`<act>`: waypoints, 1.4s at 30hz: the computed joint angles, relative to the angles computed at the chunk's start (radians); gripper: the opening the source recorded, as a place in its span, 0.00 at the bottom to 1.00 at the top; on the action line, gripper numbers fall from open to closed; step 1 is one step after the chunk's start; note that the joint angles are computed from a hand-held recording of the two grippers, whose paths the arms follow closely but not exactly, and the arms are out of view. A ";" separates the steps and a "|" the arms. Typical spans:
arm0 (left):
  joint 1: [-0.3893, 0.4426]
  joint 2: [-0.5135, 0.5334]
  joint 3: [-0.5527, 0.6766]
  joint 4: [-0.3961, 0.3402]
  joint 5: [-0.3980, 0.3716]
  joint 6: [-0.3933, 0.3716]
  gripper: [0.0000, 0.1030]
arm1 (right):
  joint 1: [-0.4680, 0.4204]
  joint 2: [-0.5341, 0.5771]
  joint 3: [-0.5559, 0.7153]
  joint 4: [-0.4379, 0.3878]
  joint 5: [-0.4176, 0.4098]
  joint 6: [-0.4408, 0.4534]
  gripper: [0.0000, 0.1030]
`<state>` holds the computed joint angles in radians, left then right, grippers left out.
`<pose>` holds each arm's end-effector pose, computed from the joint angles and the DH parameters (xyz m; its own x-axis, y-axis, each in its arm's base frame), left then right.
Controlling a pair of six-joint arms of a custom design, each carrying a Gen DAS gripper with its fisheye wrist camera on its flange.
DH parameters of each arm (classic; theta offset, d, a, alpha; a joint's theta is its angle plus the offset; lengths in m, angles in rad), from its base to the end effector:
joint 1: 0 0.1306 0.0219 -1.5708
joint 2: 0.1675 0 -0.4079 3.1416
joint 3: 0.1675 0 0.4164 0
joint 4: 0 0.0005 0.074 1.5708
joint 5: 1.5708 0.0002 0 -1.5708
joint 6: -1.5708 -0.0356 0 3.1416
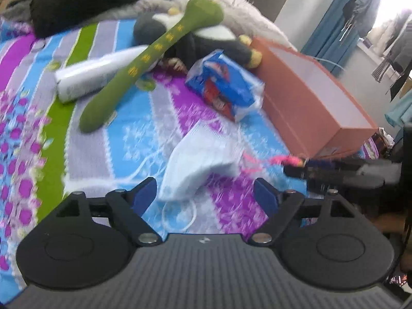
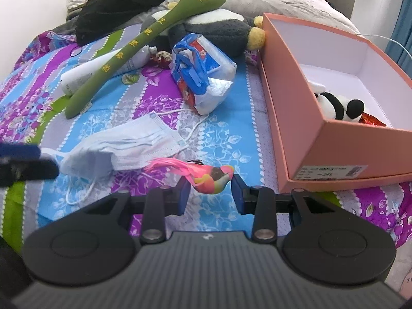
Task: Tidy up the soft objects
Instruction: 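Carry the pink bird with the right gripper into the shoebox while the left carries the mask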
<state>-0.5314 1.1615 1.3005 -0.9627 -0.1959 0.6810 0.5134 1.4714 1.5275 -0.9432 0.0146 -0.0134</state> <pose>0.3571 -0.2025 0.5043 -0.7326 -0.2857 -0.6178 -0.1006 0.9431 -0.3168 0.4661 0.2616 0.4758 -0.6817 -0.3690 -0.6318 -0.4739 0.8805 -0.0029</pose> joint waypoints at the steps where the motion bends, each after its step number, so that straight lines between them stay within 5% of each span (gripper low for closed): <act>1: -0.002 0.018 0.013 0.002 -0.013 -0.006 0.84 | -0.004 -0.001 -0.003 0.000 -0.007 0.001 0.37; 9: 0.019 0.168 0.112 0.001 -0.014 -0.105 0.85 | -0.027 -0.004 -0.009 -0.009 -0.062 0.008 0.38; 13: 0.039 0.246 0.149 -0.073 0.001 -0.092 0.84 | -0.036 -0.001 -0.006 -0.009 -0.078 -0.004 0.38; 17: 0.048 0.274 0.144 -0.111 0.032 -0.059 0.55 | -0.046 0.005 -0.004 -0.010 -0.083 -0.012 0.38; 21: 0.032 0.266 0.135 -0.102 0.031 -0.061 0.16 | -0.052 0.012 0.001 -0.015 -0.093 -0.011 0.38; 35: -0.036 0.152 0.172 -0.109 -0.050 0.137 0.12 | -0.063 -0.032 0.027 0.004 -0.134 -0.029 0.38; 42: -0.078 0.117 0.229 -0.178 -0.141 0.171 0.12 | -0.057 -0.069 0.042 0.017 -0.141 -0.035 0.37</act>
<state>-0.6092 1.2789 1.5299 -1.1410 -0.3367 0.8515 0.4566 1.4026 1.5691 -0.9266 -0.1265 -0.0485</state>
